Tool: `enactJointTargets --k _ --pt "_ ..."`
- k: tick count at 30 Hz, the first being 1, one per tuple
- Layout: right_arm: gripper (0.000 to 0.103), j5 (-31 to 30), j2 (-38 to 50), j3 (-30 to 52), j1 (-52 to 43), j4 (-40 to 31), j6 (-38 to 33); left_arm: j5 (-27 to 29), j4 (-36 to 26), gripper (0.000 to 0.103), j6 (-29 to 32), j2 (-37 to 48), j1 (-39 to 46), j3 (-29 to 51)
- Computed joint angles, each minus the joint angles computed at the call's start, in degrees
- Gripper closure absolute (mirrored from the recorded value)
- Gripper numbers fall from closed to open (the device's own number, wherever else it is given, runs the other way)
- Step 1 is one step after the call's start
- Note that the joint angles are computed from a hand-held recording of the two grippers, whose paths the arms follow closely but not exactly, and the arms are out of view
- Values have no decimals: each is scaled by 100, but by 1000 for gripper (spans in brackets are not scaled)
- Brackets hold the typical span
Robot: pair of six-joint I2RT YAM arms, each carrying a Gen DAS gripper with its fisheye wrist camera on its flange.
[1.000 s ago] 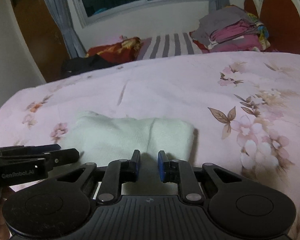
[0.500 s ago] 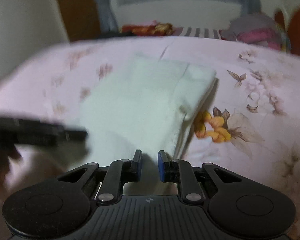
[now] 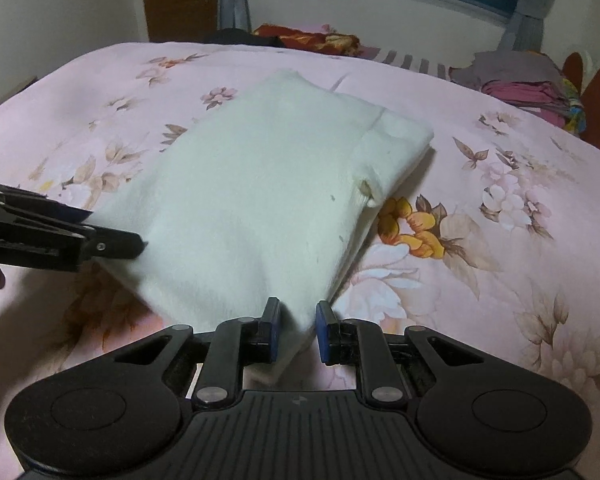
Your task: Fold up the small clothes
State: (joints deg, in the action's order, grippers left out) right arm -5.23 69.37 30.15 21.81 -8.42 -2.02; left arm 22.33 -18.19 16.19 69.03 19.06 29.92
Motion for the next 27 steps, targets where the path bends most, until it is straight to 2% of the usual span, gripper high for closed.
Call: enactJointTargets --k 2,3,5,7,8,9,10,11,13,16,19,21,24,27 --pt "86 -337 -204 91 -286 -248 183 107 44 37 -47 -325 302 -15" --pt "86 -600 -298 88 -523 -243 386 192 153 28 -133 -397 464 -1" --pt "86 -1354 -247 87 -1122 -40 843 426 326 22 -329 -194 714 219" --pt "85 -1764 76 243 -1517 127 1249 324 502 12 -493 135 692 498" --pt "80 -1882 243 345 -1656 185 1419 240 581 8 -586 288 622 642" --pt "57 -1991 371 407 -1765 268 1549 187 629 4 -648 474 569 792" --pt "40 -2104 466 434 -1887 438 1693 124 651 4 -696 609 514 903" --pt "38 -2152 530 431 -1961 633 1817 33 672 4 -772 798 432 1046" --pt "38 -2378 803 617 -2136 722 1986 101 517 3 -835 1224 379 1375" --pt "38 -2939 1318 912 -2432 810 2339 562 193 4 -929 1943 451 1860" --pt "38 -3370 1854 1141 -2587 1055 2701 1126 -75 10 -1201 2730 531 2350" --pt "38 -3569 2172 1285 -2625 1240 2926 1368 -132 14 -1277 3052 554 2541" --pt "38 -3977 2610 1400 -2719 1661 3329 1564 -174 13 -1374 3349 529 2780" --pt "38 -4067 2959 1543 -2760 1850 3626 1649 -373 14 -1249 3604 452 3098"
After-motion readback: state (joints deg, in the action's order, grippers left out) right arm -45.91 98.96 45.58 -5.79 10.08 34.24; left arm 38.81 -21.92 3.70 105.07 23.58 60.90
